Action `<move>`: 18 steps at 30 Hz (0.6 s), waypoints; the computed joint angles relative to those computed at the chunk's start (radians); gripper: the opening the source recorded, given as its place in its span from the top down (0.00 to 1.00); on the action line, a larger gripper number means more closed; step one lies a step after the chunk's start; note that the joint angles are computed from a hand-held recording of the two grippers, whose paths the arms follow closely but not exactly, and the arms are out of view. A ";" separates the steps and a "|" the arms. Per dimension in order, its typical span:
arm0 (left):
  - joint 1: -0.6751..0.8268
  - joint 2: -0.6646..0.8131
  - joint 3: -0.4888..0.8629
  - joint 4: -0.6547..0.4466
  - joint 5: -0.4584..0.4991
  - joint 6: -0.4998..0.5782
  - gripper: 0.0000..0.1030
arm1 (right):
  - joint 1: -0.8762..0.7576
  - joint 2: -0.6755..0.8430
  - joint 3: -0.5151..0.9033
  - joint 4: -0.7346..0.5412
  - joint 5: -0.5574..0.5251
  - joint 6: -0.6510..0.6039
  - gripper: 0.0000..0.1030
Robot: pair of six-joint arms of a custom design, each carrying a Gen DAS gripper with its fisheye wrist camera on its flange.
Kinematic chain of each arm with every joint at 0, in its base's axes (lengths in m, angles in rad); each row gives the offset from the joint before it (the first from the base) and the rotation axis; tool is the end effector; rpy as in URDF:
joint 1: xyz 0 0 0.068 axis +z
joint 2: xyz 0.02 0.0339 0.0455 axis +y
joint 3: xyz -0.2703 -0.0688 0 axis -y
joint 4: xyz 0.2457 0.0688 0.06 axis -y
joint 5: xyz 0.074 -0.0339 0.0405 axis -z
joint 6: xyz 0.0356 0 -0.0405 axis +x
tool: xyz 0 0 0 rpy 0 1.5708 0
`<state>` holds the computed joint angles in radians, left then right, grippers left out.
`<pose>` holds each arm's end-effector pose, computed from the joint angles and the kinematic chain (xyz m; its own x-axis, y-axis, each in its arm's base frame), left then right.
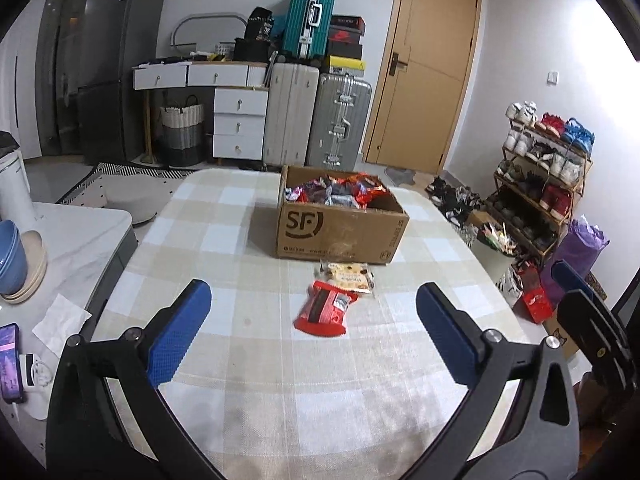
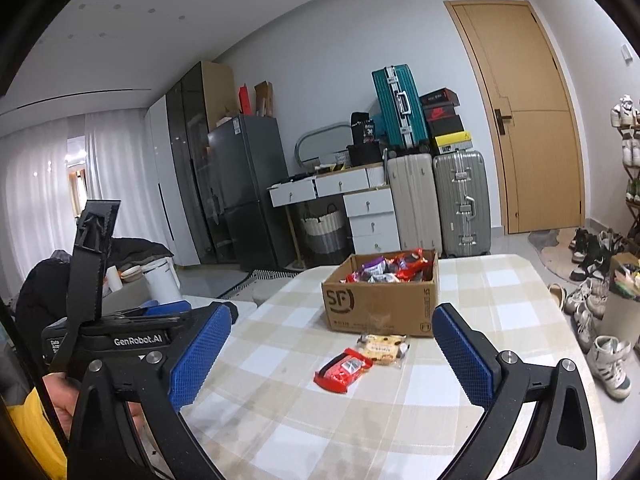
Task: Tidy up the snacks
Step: 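Withdraw both tools from the box toward the red pack and cookie pack, then lower the left tool onto the small red pack and close it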
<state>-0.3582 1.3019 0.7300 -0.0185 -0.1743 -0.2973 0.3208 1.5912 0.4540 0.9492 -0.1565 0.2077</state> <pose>0.2624 -0.0916 0.2308 -0.5601 -0.0984 -0.8226 0.0484 0.9873 -0.1510 0.2739 0.0968 0.1656 -0.2677 0.1257 -0.9553 -0.4104 0.8821 0.2311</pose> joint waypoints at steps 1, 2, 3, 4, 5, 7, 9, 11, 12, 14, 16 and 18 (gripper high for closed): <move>0.002 0.022 0.006 0.007 0.004 0.000 0.01 | -0.003 0.003 -0.001 0.002 -0.004 0.001 0.01; 0.006 0.047 0.014 0.015 0.011 0.002 0.01 | -0.005 0.013 -0.001 0.009 -0.008 0.001 0.01; 0.010 0.074 0.022 0.025 0.019 0.002 0.01 | -0.008 0.022 -0.003 0.018 -0.012 0.002 0.01; 0.013 0.096 0.026 0.035 0.024 0.004 0.01 | -0.012 0.035 0.000 0.025 -0.016 0.002 0.01; 0.016 0.125 0.034 0.043 0.028 0.005 0.01 | -0.015 0.047 0.002 0.033 -0.018 0.003 0.01; 0.023 0.177 0.044 0.064 0.038 0.010 0.01 | -0.018 0.084 0.012 0.046 -0.022 0.007 0.01; 0.034 0.241 0.068 0.082 0.053 0.014 0.01 | -0.028 0.125 0.031 0.052 -0.032 0.010 0.01; 0.041 0.301 0.095 0.101 0.062 0.015 0.01 | -0.039 0.166 0.048 0.064 -0.045 0.017 0.01; 0.043 0.336 0.112 0.109 0.061 0.015 0.01 | -0.044 0.190 0.061 0.068 -0.052 0.020 0.01; 0.051 0.394 0.139 0.132 0.066 0.019 0.01 | -0.055 0.235 0.094 0.067 -0.058 0.022 0.01; 0.061 0.455 0.173 0.150 0.068 0.029 0.01 | -0.067 0.279 0.135 0.049 -0.068 0.015 0.01; 0.071 0.526 0.217 0.168 0.075 0.037 0.01 | -0.073 0.321 0.176 0.032 -0.067 0.004 0.01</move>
<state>-0.2869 1.8277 0.9474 0.1494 -0.0990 -0.2601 0.2477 1.9117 0.6297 0.9816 -0.2235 0.2112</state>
